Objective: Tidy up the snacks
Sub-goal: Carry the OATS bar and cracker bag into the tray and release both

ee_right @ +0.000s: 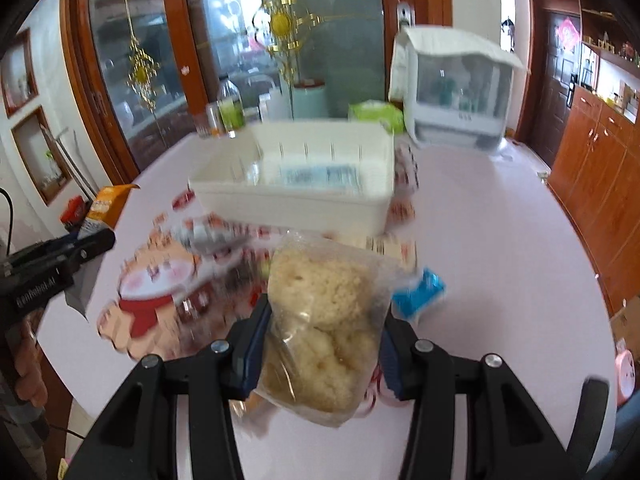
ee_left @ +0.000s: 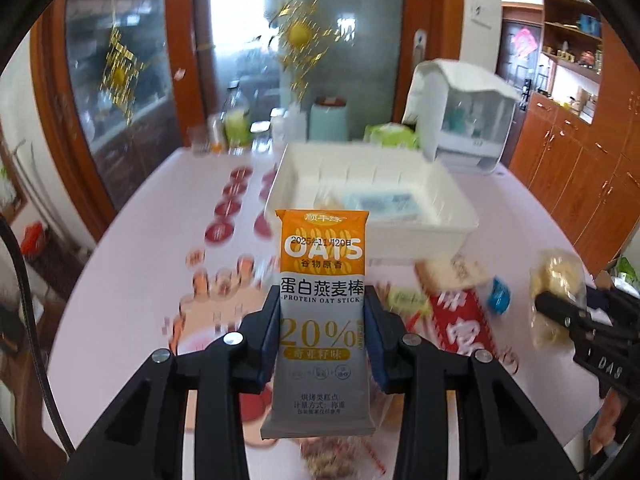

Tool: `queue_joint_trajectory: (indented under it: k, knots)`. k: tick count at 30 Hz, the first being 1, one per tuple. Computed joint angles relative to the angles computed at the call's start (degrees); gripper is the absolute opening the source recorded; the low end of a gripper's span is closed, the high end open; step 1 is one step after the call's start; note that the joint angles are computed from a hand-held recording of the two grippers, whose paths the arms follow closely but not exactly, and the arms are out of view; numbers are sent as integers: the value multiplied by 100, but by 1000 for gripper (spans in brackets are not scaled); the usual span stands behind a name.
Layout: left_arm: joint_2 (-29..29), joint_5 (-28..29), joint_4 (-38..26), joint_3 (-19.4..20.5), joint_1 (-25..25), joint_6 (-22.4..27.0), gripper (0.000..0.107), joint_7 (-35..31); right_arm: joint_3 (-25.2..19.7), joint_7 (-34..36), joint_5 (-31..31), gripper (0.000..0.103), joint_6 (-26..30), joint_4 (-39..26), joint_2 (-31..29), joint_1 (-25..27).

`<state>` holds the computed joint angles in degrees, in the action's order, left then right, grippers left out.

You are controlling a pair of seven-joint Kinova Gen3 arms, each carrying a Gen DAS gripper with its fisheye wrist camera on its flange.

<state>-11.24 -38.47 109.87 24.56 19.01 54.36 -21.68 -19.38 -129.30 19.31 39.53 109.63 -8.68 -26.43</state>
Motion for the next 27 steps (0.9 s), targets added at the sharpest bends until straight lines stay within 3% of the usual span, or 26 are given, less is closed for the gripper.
queue_joint_trajectory:
  k: [5, 11, 16, 27]
  knots:
    - [316, -114, -779, -164, 12, 256, 37, -544, -50, 5, 701, 48, 190, -798, 170, 82]
    - [1114, -719, -1937, -464, 234, 852, 37, -947, 218, 210, 1012, 48, 165, -1814, 681, -32]
    - [1621, -496, -2663, -976, 325, 780, 38, -1494, 692, 863, 315, 48, 248, -2787, 1343, -120]
    - [2830, 299, -3721, -1896, 333, 538, 39, -2298, 1350, 1600, -436, 49, 854, -4498, 2878, -363]
